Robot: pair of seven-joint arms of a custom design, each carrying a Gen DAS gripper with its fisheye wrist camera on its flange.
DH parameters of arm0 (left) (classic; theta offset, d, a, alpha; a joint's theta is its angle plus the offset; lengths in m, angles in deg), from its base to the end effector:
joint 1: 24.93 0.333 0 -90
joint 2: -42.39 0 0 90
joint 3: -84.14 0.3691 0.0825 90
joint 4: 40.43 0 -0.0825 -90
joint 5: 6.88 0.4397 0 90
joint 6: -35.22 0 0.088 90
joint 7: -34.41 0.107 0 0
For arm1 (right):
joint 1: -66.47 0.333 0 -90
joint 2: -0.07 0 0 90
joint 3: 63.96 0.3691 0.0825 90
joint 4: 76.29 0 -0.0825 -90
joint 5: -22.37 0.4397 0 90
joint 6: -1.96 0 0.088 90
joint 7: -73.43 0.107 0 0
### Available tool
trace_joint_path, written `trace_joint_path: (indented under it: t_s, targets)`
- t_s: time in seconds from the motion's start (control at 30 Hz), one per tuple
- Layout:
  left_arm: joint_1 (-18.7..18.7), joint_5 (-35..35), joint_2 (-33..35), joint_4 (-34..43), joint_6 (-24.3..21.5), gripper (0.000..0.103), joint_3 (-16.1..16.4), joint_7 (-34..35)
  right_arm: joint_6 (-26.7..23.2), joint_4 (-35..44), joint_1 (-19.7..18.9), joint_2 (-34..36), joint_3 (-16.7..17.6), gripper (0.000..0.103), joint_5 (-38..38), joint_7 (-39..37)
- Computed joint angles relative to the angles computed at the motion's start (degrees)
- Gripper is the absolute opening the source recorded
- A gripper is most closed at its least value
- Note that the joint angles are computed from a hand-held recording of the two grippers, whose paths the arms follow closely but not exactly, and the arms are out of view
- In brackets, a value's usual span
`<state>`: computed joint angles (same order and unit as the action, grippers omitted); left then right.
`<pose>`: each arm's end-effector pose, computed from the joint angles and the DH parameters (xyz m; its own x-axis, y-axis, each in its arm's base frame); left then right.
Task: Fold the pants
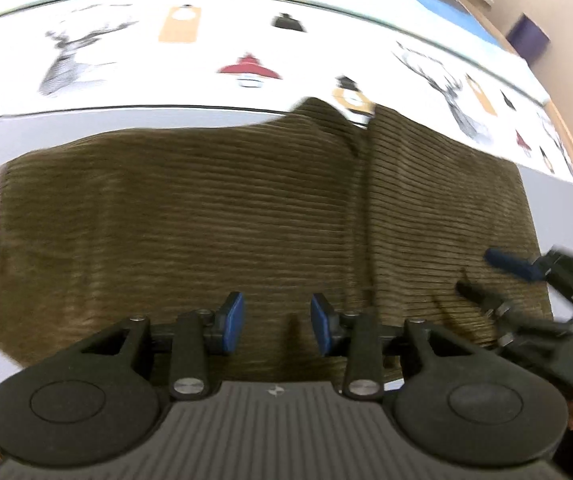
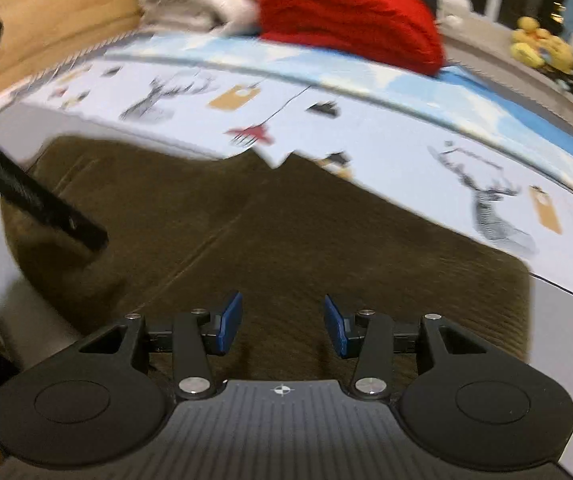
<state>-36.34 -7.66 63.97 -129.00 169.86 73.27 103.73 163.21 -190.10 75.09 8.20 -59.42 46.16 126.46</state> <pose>0.7274 -0.2736 0.5153 -0.0351 -0.9738 0.2246 -0.9307 -0.0500 -0.3624 0.6713 0.1343 0.4936 0.4803 -0.8753 0.0558 -0.6397 -0.3931 -0.6605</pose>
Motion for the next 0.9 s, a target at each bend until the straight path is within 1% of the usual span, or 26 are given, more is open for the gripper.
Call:
trace_joint_path:
  t_s: [0.03, 0.07, 0.1, 0.13, 0.17, 0.23, 0.27, 0.3, 0.33, 0.37, 0.43, 0.53, 0.63, 0.67, 0.77, 0.83, 0.87, 0.9]
  targets:
    - [0.6, -0.5, -1.0, -1.5, 0.6, 0.041, 0.2, 0.0, -3.9, 1.4, 2.2, 0.9, -2.2, 0.047, -5.6, 4.0]
    - [1.3, -1.2, -2.2, -3.3, 1.5, 0.041, 0.3, 0.1, -8.3, 2.9, 2.5, 2.1, -2.4, 0.047, -11.9, 7.9]
    - [1.9, -1.7, -3.3, -4.8, 2.1, 0.041, 0.5, 0.1, -9.5, 3.2, 3.6, 2.7, -3.0, 0.047, -16.2, 10.3]
    - [2.5, -2.3, -4.3, -6.2, 2.6, 0.041, 0.7, 0.1, -7.5, 2.7, 4.0, 2.7, -3.1, 0.047, -18.2, 11.7]
    - [3.4, -3.2, -5.7, -8.0, 3.4, 0.041, 0.8, 0.2, -5.9, 2.6, 4.0, 2.7, -2.8, 0.047, -18.5, 12.5]
    - [5.0, -5.6, -8.2, -11.4, 5.2, 0.041, 1.1, 0.3, -3.8, 3.1, 2.5, 2.6, -0.9, 0.047, -13.3, 11.5]
    - [5.9, -7.0, -9.5, -13.4, 6.4, 0.041, 1.4, 0.3, -5.4, 4.1, 2.7, 3.1, -1.2, 0.047, -13.5, 13.5]
    - [6.6, -8.0, -10.6, -14.8, 7.2, 0.041, 1.7, 0.2, -8.9, 5.4, 3.2, 3.8, -2.0, 0.047, -15.8, 15.6]
    - [7.2, -8.6, -11.6, -16.3, 7.9, 0.043, 2.2, -0.8, -12.1, 6.4, 3.7, 4.6, -2.5, 0.047, -18.7, 16.9]
    - [7.6, -8.3, -12.5, -17.5, 8.4, 0.048, 2.8, -2.5, -12.2, 6.2, 3.7, 4.4, -2.4, 0.047, -19.6, 16.4]
    - [8.3, -7.5, -13.9, -19.8, 9.2, 0.053, 3.9, -7.0, -12.7, 7.5, 3.8, 4.1, -2.4, 0.046, -20.5, 17.7]
    - [10.1, -10.4, -15.4, -22.4, 9.7, 0.061, 4.5, -10.4, -11.6, 10.5, 1.7, 3.3, -0.7, 0.047, -12.6, 16.2]
    - [11.5, -14.5, -15.6, -23.5, 9.8, 0.07, 4.5, -11.7, -10.7, 14.3, 0.3, 3.2, -0.4, 0.048, -8.0, 13.7]
    - [11.8, -15.0, -15.5, -23.7, 9.7, 0.074, 4.5, -12.4, -10.7, 15.5, -0.1, 3.3, -0.5, 0.049, -7.4, 12.4]
    - [11.9, -14.8, -14.6, -23.5, 9.8, 0.077, 4.4, -14.0, -8.3, 16.7, -1.3, 3.6, -0.9, 0.049, -6.8, 7.5]
    - [12.0, -15.3, -13.9, -23.2, 9.3, 0.078, 4.3, -14.4, -5.7, 15.1, -1.3, 3.7, -1.8, 0.049, -7.8, 8.6]
    - [12.1, -15.4, -13.4, -23.0, 8.7, 0.078, 4.2, -14.9, -5.4, 14.7, -1.4, 4.3, -2.2, 0.048, -7.9, 10.2]
    - [12.1, -15.5, -13.1, -22.9, 8.7, 0.078, 4.2, -15.2, -7.3, 15.1, -1.0, 4.9, -3.2, 0.048, -9.8, 13.4]
